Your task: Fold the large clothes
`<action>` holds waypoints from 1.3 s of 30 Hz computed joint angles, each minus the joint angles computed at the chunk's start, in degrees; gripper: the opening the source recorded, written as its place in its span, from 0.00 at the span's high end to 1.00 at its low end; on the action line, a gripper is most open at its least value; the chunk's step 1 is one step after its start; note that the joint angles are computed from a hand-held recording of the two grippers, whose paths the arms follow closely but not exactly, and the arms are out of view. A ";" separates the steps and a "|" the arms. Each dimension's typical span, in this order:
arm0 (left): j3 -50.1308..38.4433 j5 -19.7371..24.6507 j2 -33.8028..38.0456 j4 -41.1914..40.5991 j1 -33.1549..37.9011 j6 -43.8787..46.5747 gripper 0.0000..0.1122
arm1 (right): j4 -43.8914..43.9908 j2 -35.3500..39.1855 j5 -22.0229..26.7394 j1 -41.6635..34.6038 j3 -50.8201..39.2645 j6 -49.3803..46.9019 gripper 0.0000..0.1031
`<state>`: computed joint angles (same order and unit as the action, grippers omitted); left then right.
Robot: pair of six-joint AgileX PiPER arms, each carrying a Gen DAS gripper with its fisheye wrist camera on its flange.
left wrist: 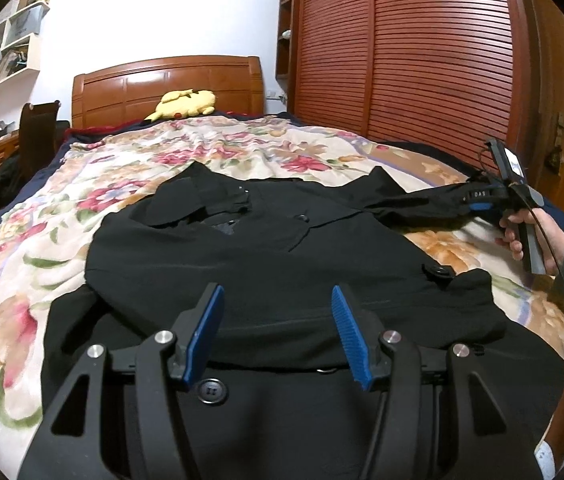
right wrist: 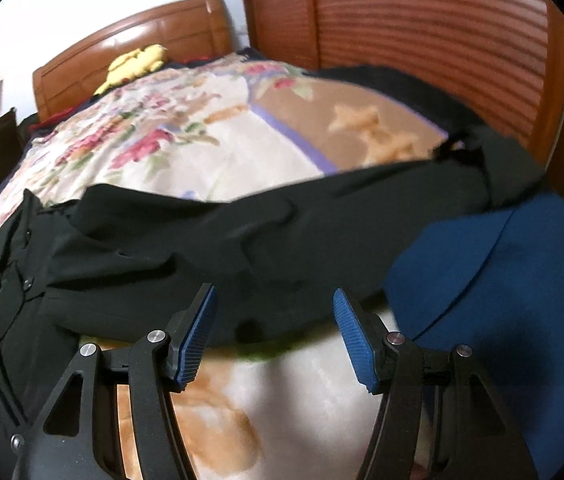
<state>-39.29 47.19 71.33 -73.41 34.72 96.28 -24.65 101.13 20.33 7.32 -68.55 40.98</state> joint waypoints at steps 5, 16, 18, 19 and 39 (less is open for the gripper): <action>0.15 -0.52 0.68 -0.58 1.07 1.10 0.51 | 2.58 1.93 -0.93 0.04 -0.99 0.51 0.40; 0.14 -0.63 1.02 -0.61 1.62 1.73 0.51 | -1.00 3.32 3.06 1.30 -1.33 9.50 0.40; 0.00 -0.49 1.21 -0.56 1.73 1.81 0.51 | 0.74 3.37 1.71 0.72 -0.71 8.53 0.40; 0.00 -0.49 1.21 -0.56 1.73 1.81 0.51 | -0.02 3.62 1.66 0.64 -0.84 9.23 0.40; -1.13 3.40 2.18 2.14 7.14 1.65 0.51 | -28.78 0.26 10.80 16.56 -11.89 21.13 0.97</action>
<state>-40.42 50.59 73.50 -71.27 41.86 97.93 -53.43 101.40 31.13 23.88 -80.44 62.11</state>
